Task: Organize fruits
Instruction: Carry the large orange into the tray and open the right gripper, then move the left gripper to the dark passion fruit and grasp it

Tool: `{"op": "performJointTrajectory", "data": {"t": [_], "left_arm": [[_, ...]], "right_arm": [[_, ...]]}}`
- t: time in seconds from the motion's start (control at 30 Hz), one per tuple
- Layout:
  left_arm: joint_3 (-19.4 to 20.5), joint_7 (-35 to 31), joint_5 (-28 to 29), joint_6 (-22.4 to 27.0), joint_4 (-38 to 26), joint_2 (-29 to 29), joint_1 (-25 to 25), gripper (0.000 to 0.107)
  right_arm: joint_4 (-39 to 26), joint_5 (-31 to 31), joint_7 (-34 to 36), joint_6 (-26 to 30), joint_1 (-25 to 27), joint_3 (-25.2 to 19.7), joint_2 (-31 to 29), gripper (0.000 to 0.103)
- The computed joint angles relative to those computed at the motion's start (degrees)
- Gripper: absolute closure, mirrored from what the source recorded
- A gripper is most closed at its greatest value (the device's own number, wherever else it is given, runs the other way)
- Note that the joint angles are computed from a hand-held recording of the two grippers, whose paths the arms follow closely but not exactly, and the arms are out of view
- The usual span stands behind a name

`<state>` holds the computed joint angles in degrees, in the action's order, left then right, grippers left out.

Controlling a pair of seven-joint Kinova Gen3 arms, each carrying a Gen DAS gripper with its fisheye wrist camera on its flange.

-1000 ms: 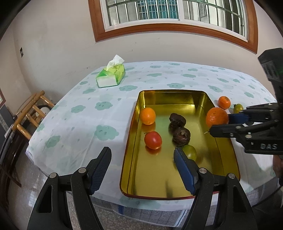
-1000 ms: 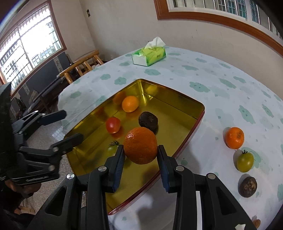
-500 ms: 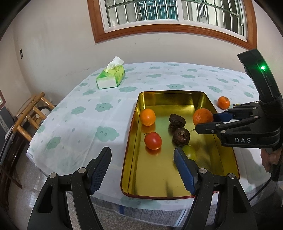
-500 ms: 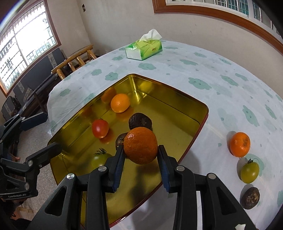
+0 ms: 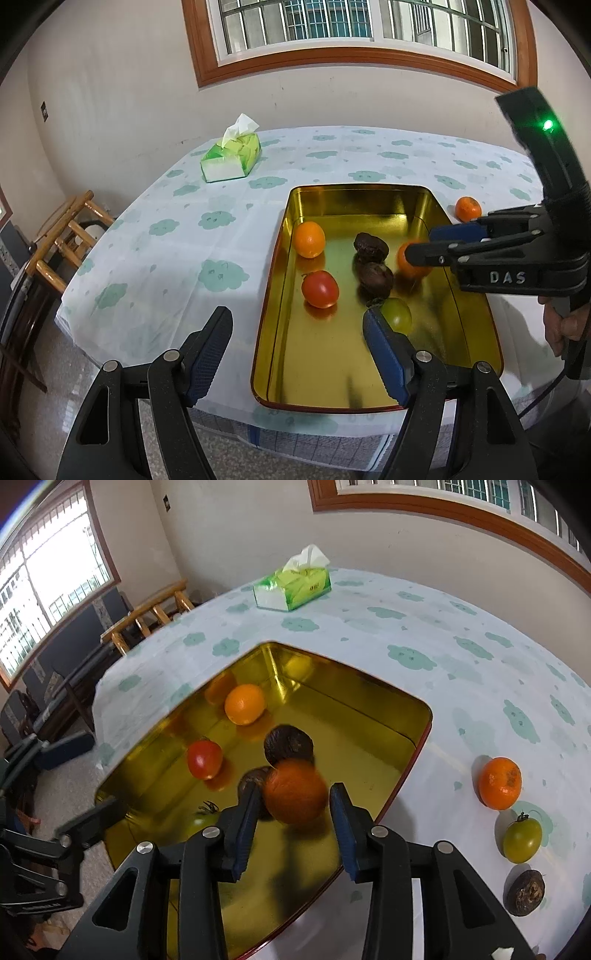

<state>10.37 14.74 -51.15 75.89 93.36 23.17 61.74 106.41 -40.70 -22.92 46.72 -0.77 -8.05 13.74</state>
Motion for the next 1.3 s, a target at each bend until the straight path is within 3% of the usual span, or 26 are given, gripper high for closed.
{"op": "performJointTrajectory", "data": {"t": [0.37, 0.7, 0.93, 1.1, 1.3], "left_arm": [[0.0, -0.8, 0.1, 0.3, -0.4, 0.4, 0.2, 0.034], [-0.3, -3.4, -0.2, 1.5, -2.6, 1.3, 0.8, 0.034], [-0.7, -7.6, -0.4, 2.4, -6.3, 2.8, 1.4, 0.034], [-1.5, -12.0, -0.5, 2.6, -10.0, 4.6, 2.1, 0.034], [-2.7, -18.3, -0.5, 0.3, -15.0, 6.7, 2.7, 0.034]], "right_arm": [[3.3, -7.4, 7.9, 2.4, 2.7, 1.6, -4.8, 0.059], [7.1, -13.5, 17.6, 5.6, 8.7, 10.0, -9.7, 0.05], [4.0, -13.7, 16.8, 5.4, 17.2, 14.8, -5.1, 0.05], [1.9, -12.8, 14.7, -2.3, 22.3, 14.8, -0.6, 0.05], [-2.4, -9.9, 8.9, -6.5, 26.5, 14.1, 5.1, 0.05]]}}
